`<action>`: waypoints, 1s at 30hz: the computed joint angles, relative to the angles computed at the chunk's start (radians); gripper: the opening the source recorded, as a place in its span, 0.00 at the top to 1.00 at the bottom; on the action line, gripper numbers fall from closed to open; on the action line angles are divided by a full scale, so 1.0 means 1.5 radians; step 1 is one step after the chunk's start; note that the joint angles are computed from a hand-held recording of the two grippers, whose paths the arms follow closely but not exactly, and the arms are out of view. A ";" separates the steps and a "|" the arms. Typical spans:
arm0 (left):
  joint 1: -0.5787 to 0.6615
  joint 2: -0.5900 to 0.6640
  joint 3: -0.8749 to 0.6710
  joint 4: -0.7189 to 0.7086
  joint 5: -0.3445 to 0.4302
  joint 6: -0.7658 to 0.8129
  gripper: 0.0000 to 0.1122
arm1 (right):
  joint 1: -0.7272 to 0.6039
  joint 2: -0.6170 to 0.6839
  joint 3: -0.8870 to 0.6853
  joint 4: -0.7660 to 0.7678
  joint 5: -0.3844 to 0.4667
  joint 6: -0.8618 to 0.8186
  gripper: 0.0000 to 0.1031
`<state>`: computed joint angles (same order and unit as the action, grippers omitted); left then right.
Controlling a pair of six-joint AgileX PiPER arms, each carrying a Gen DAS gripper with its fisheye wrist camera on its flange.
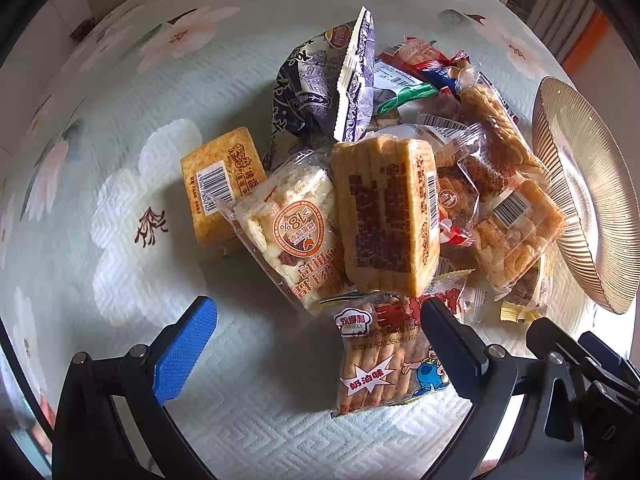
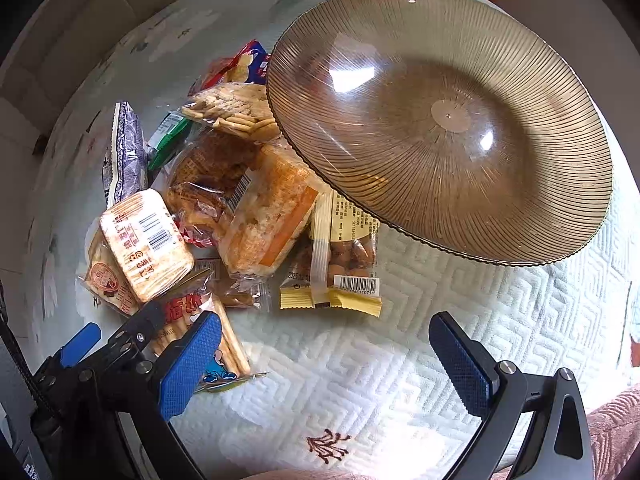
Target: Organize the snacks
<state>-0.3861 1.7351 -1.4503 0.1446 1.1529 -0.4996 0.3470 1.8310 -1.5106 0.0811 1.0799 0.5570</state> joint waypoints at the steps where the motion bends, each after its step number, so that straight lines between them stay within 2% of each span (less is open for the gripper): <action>1: 0.002 -0.003 0.003 -0.002 -0.002 0.002 0.10 | 0.000 0.000 0.001 0.001 -0.001 -0.001 0.00; 12: 0.005 -0.005 0.006 -0.006 -0.006 0.004 0.10 | -0.016 0.001 0.008 0.043 -0.008 -0.029 0.00; 30: 0.010 -0.001 0.014 -0.009 -0.010 -0.001 0.10 | -0.010 0.009 0.000 0.046 -0.009 -0.045 0.00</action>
